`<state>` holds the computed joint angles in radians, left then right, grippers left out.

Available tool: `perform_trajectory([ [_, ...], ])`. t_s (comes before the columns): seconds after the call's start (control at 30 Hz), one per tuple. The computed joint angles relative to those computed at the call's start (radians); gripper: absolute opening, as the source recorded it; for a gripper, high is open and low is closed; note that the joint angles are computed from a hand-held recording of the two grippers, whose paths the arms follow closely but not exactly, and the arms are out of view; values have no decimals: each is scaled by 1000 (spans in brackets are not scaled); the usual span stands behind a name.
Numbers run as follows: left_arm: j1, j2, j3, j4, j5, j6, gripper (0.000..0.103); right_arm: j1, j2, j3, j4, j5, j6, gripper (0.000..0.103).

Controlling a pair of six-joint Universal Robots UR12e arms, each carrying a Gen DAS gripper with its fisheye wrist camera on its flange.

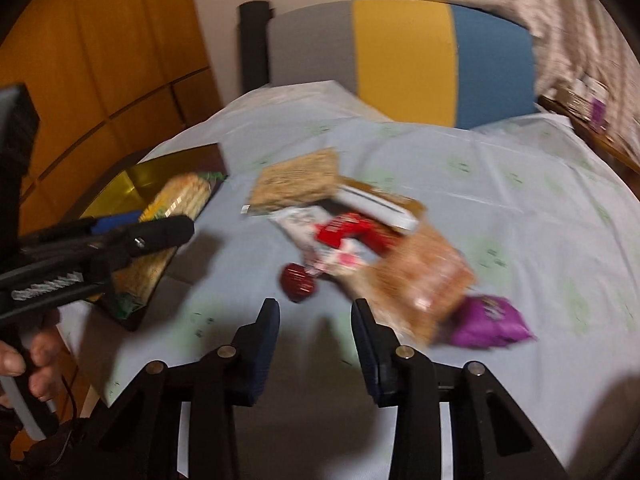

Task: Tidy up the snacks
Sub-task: 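Drop the cracker pack into the gold tray while the right gripper nears the date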

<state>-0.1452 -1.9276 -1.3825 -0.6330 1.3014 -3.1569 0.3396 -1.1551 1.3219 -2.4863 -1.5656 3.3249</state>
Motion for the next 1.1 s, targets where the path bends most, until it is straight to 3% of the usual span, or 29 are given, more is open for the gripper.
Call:
perform_trajectory([
  [0.2,40,18,-12,11,17,-118,47,18,61,-84,56,-9,-79,33],
  [0.37,68,21,-14,1,86,-183,48,20,104,-137,112,-31,-99,25],
  [0.47,90,2,20,-50,96,-240,48,19,113,-144,115,-50,-99,19],
  [0.67,109,-83,146,-183,81,-294,48,16,119,-151,123,-53,-122,19],
  [0.8,104,-142,229,-266,91,-308,48,21,118,-151,124,-73,-142,19],
  [0.97,85,-195,299,-304,113,-271,48,21,124,-161,133,-75,-149,19],
  [1.1,73,-200,307,-300,161,-270,59,21,129,-168,138,-77,-142,19],
])
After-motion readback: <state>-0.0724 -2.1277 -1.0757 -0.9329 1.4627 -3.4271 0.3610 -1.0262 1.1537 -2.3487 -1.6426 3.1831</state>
